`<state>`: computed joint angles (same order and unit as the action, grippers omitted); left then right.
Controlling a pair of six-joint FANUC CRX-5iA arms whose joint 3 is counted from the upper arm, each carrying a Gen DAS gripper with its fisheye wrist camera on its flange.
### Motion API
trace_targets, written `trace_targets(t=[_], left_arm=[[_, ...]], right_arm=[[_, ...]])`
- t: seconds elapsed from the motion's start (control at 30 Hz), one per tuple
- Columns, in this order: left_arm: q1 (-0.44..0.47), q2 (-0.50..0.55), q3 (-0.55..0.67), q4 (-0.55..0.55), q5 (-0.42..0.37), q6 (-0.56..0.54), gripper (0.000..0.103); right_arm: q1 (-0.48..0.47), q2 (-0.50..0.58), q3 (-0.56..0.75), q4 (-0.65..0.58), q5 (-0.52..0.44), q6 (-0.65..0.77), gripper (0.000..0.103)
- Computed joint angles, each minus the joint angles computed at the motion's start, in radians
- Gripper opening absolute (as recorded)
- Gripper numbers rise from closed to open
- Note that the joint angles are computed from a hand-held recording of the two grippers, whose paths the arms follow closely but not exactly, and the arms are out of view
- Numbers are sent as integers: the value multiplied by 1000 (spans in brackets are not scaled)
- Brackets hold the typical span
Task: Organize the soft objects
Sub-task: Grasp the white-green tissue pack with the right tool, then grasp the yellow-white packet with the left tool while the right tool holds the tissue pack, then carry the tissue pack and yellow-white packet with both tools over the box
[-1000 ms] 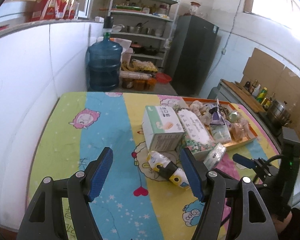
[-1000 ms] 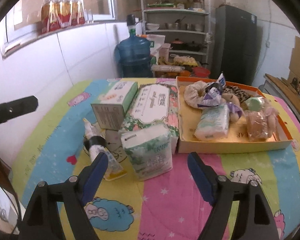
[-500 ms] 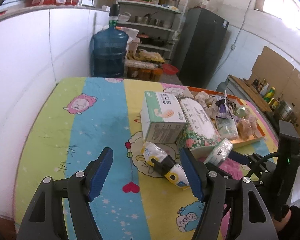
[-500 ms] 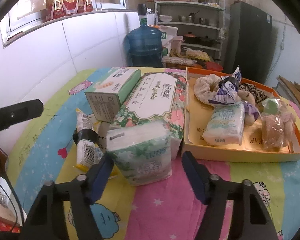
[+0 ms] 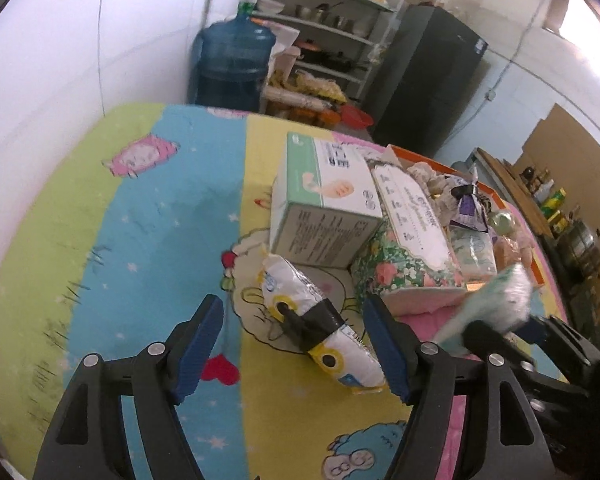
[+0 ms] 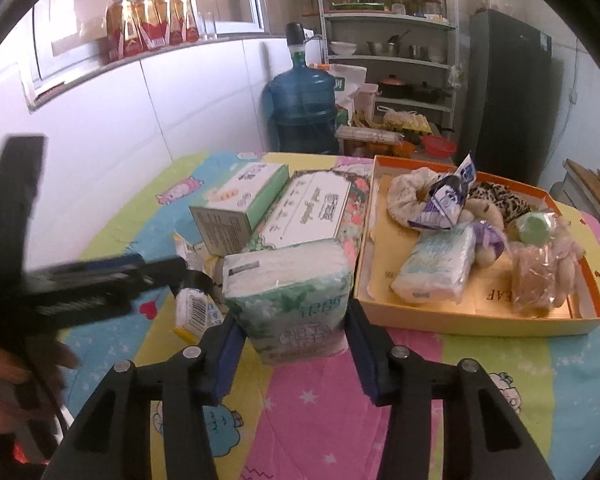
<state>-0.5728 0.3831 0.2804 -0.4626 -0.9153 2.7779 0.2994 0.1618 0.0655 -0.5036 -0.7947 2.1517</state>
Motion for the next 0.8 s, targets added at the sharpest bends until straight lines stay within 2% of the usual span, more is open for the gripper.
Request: trace_targets(t=[0.2, 0.4, 0.53, 0.63, 0.7, 0.8], left_arm=[[16, 41, 9, 39, 26, 64, 74], [18, 85, 46, 59, 17, 65, 74], [27, 83, 29, 80, 37, 81, 74], [25, 79, 26, 78, 29, 85, 67], [31, 69, 4, 94, 67, 68, 53], [31, 59, -14, 105, 97, 43, 44]], right_arm=[[-28, -2, 19, -24, -47, 16, 50], [-44, 4, 25, -24, -71, 20, 50], [-50, 6, 28, -26, -80, 24, 50], [-51, 8, 30, -27, -87, 22, 50], [-50, 10, 32, -28, -92, 21, 50], [-51, 10, 32, -37, -101, 22, 50]])
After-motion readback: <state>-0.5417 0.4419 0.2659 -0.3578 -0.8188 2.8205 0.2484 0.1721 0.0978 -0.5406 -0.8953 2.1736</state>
